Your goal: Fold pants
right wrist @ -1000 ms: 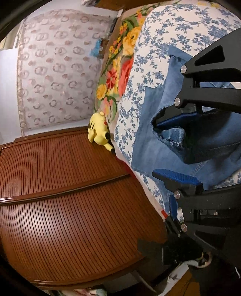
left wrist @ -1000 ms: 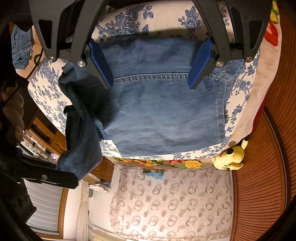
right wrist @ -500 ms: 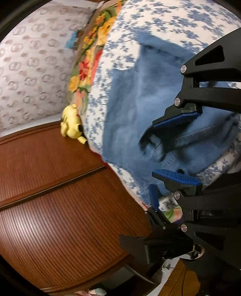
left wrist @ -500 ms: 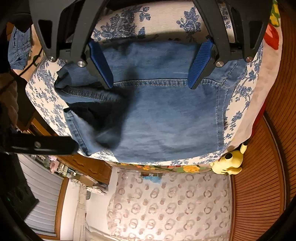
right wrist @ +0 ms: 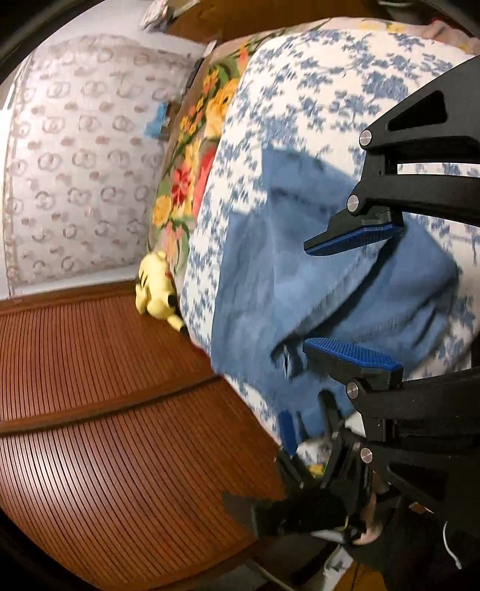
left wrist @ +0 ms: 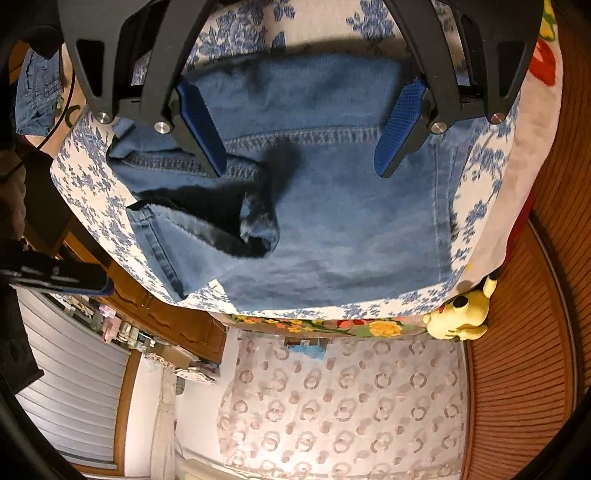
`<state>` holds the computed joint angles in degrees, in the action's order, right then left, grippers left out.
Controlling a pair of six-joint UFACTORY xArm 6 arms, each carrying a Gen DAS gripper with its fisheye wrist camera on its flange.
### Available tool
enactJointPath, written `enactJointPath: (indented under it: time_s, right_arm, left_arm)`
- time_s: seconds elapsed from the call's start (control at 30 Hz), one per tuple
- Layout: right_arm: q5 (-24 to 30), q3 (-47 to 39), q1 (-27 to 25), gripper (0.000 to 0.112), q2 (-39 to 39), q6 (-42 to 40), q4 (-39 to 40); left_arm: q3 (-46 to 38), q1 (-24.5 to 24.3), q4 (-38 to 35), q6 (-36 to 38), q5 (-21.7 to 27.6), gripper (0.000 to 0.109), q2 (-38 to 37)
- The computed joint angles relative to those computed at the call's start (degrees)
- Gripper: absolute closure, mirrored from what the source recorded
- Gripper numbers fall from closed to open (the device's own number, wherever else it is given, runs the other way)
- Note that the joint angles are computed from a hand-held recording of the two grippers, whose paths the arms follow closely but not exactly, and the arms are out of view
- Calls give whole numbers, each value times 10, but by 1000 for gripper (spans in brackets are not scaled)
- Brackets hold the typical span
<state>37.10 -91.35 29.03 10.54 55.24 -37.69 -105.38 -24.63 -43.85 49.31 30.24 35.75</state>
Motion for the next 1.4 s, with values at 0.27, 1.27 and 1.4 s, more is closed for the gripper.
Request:
enactJointPath:
  time_s: [0.27, 1.27, 1.4]
  right_arm:
    - [41, 34, 3, 63, -24, 39, -27]
    - [-135, -42, -76, 110, 45, -33, 60]
    - [-122, -96, -80, 110, 70, -60, 73]
  left_arm:
    - [-110, -7, 29, -21, 52, 26, 67]
    - [-199, 5, 21, -60, 119, 90, 131]
    - [-195, 6, 6, -46, 122, 89, 131]
